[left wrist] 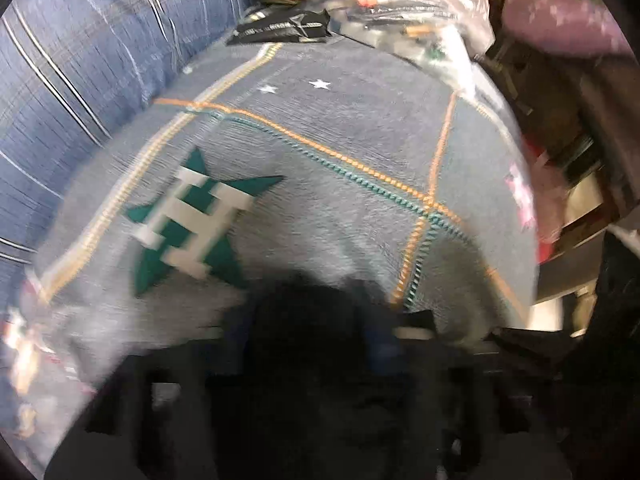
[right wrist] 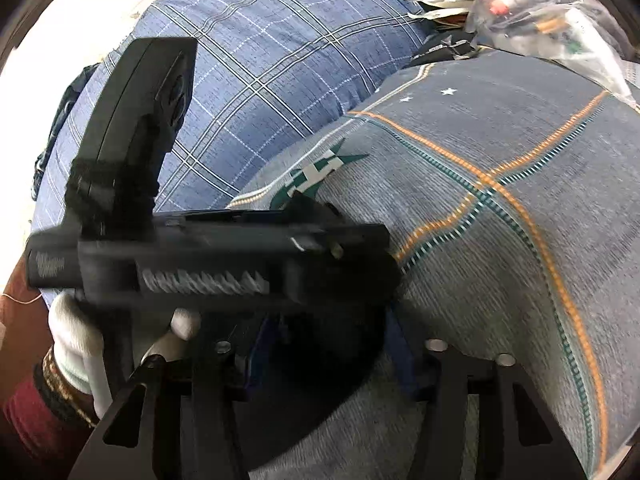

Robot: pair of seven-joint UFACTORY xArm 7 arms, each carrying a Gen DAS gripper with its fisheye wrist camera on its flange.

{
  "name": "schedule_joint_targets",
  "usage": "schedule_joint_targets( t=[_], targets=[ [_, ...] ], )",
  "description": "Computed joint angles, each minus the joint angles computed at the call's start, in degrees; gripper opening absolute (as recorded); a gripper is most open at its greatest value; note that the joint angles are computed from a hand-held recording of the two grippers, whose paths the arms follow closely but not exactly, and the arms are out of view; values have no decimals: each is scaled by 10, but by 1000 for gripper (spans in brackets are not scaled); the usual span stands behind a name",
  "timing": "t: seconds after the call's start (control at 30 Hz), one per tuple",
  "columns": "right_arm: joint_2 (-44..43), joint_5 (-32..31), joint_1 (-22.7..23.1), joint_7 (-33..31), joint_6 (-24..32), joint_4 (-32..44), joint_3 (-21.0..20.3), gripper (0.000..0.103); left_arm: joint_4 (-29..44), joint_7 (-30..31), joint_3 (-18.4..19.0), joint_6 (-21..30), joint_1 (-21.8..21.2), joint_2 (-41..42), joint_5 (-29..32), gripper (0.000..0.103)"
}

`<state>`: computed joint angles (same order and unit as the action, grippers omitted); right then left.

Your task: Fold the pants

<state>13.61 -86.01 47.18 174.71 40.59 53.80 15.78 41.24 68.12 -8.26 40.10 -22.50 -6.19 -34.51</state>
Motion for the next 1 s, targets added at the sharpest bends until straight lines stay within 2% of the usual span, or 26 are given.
schedule_joint_targets(
  t=[0.03,0.07,0.2,0.37,0.57,0.67,0.8,0.9,1.0],
  targets=[
    [-2,-23,4,34,4,-5,-1,28,7,2,17,21,-7,0,-9,24],
    [-3,-33,5,46,6,-7,1,26,18,5,13,48,10,1,-13,21],
    [-11,-27,9,31,26,1,10,21,7,27,25,69,25,-32,-32,19],
    [-5,43,27,-92,69,53,19,21,-3,36,51,101,39,-78,-52,19],
    [29,42,54,-173,70,136,8,20,-9,61,116,170,91,-119,-78,17],
    [78,51,70,-245,50,211,-3,20,-6,73,155,208,139,-113,-86,17],
    [163,102,92,-369,34,328,-16,20,-1,84,180,231,200,-78,-90,17],
    [224,151,112,-468,49,413,-20,21,12,84,186,250,241,-45,-91,17],
    [297,197,143,-586,94,521,-25,26,27,82,190,276,280,-22,-96,19]
  ],
)
